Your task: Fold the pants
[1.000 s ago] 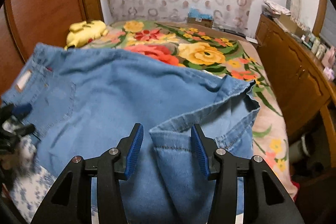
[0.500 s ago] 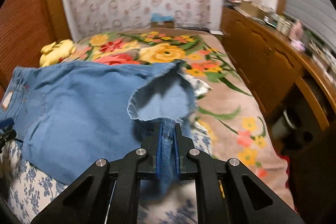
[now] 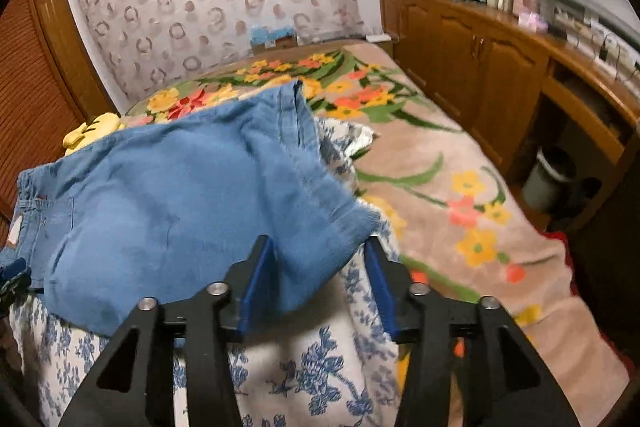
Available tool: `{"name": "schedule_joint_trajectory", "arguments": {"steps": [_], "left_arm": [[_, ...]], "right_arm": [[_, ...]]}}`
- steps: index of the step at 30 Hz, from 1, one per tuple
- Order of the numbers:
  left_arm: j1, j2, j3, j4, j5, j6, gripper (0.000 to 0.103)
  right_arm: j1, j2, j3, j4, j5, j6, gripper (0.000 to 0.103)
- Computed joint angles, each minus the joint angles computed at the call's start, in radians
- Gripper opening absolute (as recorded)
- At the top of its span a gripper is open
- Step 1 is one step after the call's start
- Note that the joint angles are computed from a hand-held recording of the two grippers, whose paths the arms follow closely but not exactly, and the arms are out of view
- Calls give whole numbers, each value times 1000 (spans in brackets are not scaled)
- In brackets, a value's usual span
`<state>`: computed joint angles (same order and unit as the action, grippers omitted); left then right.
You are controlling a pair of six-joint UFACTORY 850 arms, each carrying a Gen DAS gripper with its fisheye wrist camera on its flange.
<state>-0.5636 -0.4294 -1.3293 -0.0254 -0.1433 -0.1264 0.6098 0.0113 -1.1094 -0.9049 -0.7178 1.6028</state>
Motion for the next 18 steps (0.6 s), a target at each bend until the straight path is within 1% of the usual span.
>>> {"name": "schedule_joint_trajectory", "arguments": {"steps": [2, 4, 5, 7, 10, 14, 15, 17, 18], "left_arm": [[2, 0, 1, 8, 0, -8, 84], [2, 0, 3, 23, -1, -25, 84], [1, 0, 3, 22, 0, -24, 84], [1, 1, 6, 20, 0, -23, 84], [2, 1, 6, -5, 0, 1, 84], [0, 0, 11, 2, 3, -10, 84], [1, 0, 13, -3, 4, -6, 84], [3, 1, 14, -15, 4, 4, 84], [4, 2, 17, -15, 5, 4, 84]], "right_arm": [[1, -8, -5, 30, 0, -15, 53], [0, -14, -11, 52, -9, -18, 59], [-2, -23, -21, 72, -20, -27, 60], [-11, -26, -30, 110, -22, -57, 60], [-38, -27, -42, 173, 17, -117, 60], [-53, -33, -55, 207, 34, -153, 60], [-56, -35, -57, 212, 37, -163, 60], [-60, -32, -48, 205, 51, -168, 53], [-56, -33, -46, 192, 41, -163, 50]]}}
